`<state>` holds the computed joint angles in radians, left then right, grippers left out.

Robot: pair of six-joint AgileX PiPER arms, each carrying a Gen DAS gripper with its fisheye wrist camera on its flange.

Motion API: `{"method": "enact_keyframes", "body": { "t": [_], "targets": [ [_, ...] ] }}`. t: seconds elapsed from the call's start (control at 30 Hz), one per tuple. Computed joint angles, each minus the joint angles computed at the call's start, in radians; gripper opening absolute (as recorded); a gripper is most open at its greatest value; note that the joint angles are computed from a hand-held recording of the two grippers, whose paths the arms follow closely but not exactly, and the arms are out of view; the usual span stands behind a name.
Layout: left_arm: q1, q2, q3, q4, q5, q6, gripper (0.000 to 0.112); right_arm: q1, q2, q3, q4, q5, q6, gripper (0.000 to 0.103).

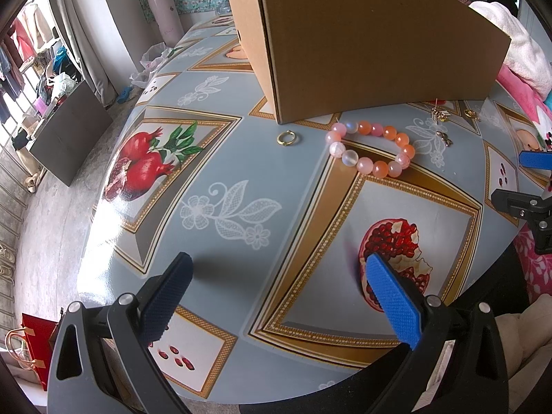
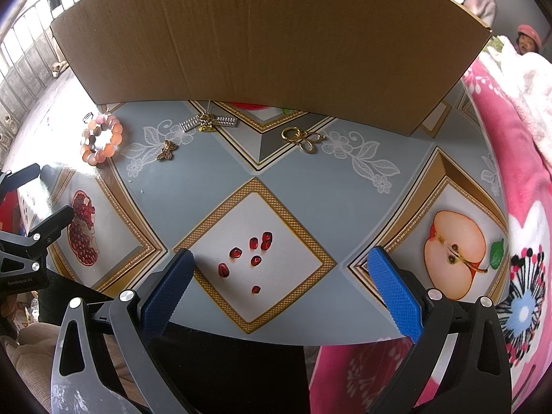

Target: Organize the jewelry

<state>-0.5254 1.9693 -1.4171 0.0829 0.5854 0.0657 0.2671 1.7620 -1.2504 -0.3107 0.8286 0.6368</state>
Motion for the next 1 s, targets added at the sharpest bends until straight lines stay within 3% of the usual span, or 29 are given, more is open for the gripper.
{"method": "enact_keyframes", "body": {
  "t": [0.4, 0.6, 0.73, 0.87, 1.0],
  "targets": [
    [-0.001, 0.000, 0.001, 0.002, -0.001, -0.003, 0.099, 0.001, -0.002, 0.001, 0.002, -0.004, 0.002, 0.097],
    [0.008, -0.015, 0.023, -0.027, -0.021, 0.028, 0.099, -0.041, -0.043, 0.049, 0.055, -0.067, -0.067, 0.096],
    [0.048, -0.048, 0.060, -0.188, -0.069, 0.177, 0.099, -0.140, -0.127, 0.131, 0.243, -0.193, -0.216, 0.096],
    [0.063, -0.074, 0.086, -0.288, -0.123, 0.284, 0.099, -0.175, -0.179, 0.140, 0.269, -0.243, -0.250, 0.096],
    [0.083, -0.105, 0.117, -0.537, -0.181, 0.538, 0.097, -0.200, -0.207, 0.143, 0.384, -0.299, -0.372, 0.096]
  ]
}}
